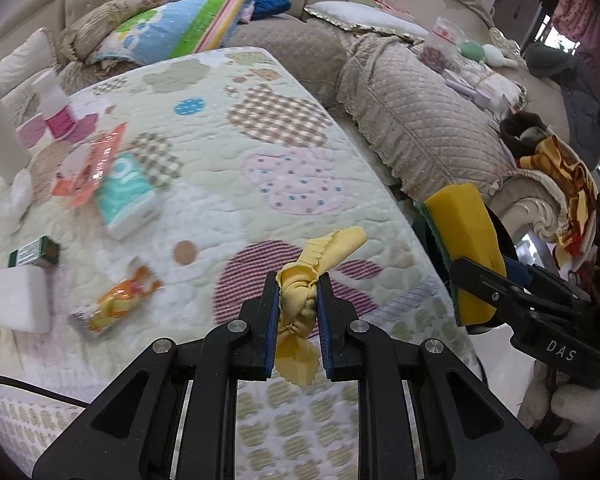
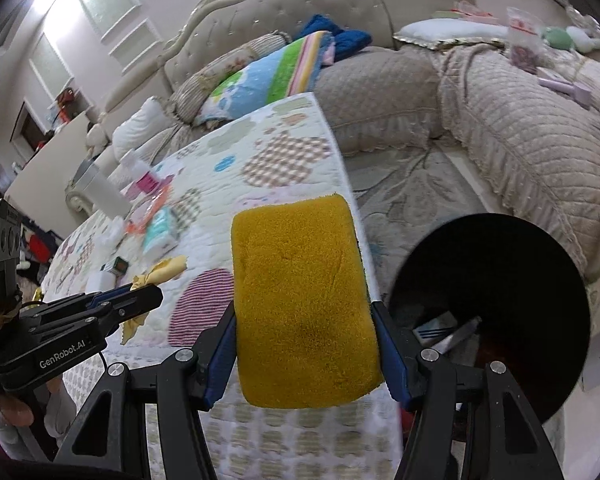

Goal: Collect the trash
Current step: 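Carry the yellow cloth and sponge over the black bin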

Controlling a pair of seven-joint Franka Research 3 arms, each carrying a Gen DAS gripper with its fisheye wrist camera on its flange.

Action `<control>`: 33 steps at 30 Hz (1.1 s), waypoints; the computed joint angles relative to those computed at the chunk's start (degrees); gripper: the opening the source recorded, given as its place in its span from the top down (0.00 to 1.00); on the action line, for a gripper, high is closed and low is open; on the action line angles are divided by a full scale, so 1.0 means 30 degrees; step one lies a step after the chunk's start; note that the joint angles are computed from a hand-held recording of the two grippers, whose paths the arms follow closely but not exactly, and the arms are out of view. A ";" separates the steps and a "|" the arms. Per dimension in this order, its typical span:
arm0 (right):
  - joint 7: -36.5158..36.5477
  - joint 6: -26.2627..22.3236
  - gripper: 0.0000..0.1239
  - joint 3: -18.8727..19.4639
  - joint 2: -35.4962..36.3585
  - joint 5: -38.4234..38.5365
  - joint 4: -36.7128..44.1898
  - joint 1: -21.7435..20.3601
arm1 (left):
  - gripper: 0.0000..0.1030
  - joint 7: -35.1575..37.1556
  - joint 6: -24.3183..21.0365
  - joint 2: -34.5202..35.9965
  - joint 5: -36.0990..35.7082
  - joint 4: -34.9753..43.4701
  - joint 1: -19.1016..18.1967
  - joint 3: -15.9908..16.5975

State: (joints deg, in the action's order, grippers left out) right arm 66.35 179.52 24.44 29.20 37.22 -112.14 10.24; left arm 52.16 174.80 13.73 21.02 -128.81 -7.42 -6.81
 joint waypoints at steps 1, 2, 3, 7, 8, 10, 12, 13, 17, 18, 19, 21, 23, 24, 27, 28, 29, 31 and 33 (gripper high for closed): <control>0.0075 0.0006 0.51 -0.0086 -0.0045 0.0016 -0.0058 -0.0002 | 0.86 0.0138 -0.0077 0.0172 -0.0098 0.0220 0.0033 -0.0172; 0.0140 0.0047 0.51 -0.0156 -0.0128 0.0078 -0.0185 -0.0098 | 0.86 0.0331 -0.0177 0.0351 -0.0235 0.0467 0.0083 -0.0368; 0.0170 0.0087 0.51 -0.0168 -0.0169 0.0110 -0.0261 -0.0168 | 0.86 0.0472 -0.0271 0.0538 -0.0332 0.0718 0.0057 -0.0511; 0.0364 0.0195 0.51 -0.0333 -0.0380 0.0232 -0.0611 -0.0491 | 0.86 0.1003 -0.0590 0.1123 -0.0698 0.1525 -0.0072 -0.0908; 0.0438 0.0207 0.51 -0.0397 -0.0432 0.0254 -0.0689 -0.0559 | 0.86 0.1103 -0.0666 0.1277 -0.0742 0.1733 -0.0156 -0.0956; 0.0500 0.0277 0.51 -0.0384 -0.0522 0.0320 -0.0867 -0.0757 | 0.86 0.1329 -0.0797 0.1549 -0.0903 0.2102 -0.0237 -0.1089; 0.0503 0.0410 0.51 -0.0269 -0.0590 0.0404 -0.1068 -0.1008 | 0.86 0.1449 -0.0883 0.1728 -0.0973 0.2340 -0.0384 -0.1107; 0.0538 0.0432 0.51 -0.0271 -0.0607 0.0409 -0.1120 -0.1087 | 0.86 0.1531 -0.0953 0.1870 -0.1013 0.2534 -0.0437 -0.1134; 0.0733 0.0562 0.51 -0.0308 -0.0708 0.0402 -0.1377 -0.1319 | 0.86 0.1849 -0.1145 0.2214 -0.1331 0.3017 -0.0474 -0.1345; 0.0804 0.0596 0.51 -0.0331 -0.0726 0.0388 -0.1411 -0.1350 | 0.86 0.1914 -0.1188 0.2274 -0.1386 0.3110 -0.0505 -0.1372; 0.0839 0.0642 0.51 -0.0324 -0.0746 0.0380 -0.1468 -0.1443 | 0.86 0.1983 -0.1260 0.2367 -0.1445 0.3249 -0.0538 -0.1407; 0.1035 0.0698 0.51 -0.0494 -0.0782 0.0267 -0.1553 -0.1371 | 0.86 0.2163 -0.1391 0.2574 -0.1611 0.3541 -0.0565 -0.1541; 0.1307 0.0753 0.51 -0.0760 -0.0846 0.0116 -0.1678 -0.1251 | 0.86 0.2365 -0.1570 0.2837 -0.1686 0.3930 -0.0656 -0.1611; 0.1436 0.0774 0.51 -0.0864 -0.0875 0.0039 -0.1742 -0.1222 | 0.86 0.2375 -0.1637 0.2925 -0.1679 0.4075 -0.0764 -0.1577; 0.1709 0.0825 0.51 -0.0904 -0.0918 -0.0110 -0.1936 -0.1398 | 0.86 0.2611 -0.1907 0.3336 -0.1769 0.4654 -0.0907 -0.1686; 0.1786 0.0841 0.51 -0.0925 -0.0942 -0.0166 -0.2003 -0.1454 | 0.86 0.2680 -0.2035 0.3496 -0.1801 0.4895 -0.0966 -0.1709; 0.1914 0.0832 0.51 -0.1049 -0.0997 -0.0237 -0.2083 -0.1438 | 0.86 0.2729 -0.2180 0.3670 -0.1832 0.5153 -0.1042 -0.1727; 0.2131 0.0873 0.51 -0.1184 -0.1074 -0.0364 -0.2217 -0.1418 | 0.86 0.2976 -0.2357 0.4000 -0.2056 0.5594 -0.0989 -0.1926; 0.2432 0.0917 0.51 -0.1481 -0.1146 -0.0523 -0.2351 -0.1313 | 0.86 0.3414 -0.2566 0.4439 -0.2536 0.6164 -0.0753 -0.2383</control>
State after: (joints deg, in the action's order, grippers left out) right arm 73.65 182.27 19.99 25.76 35.65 -119.20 6.30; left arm 62.40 167.10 27.05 13.42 -110.32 -9.68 -13.96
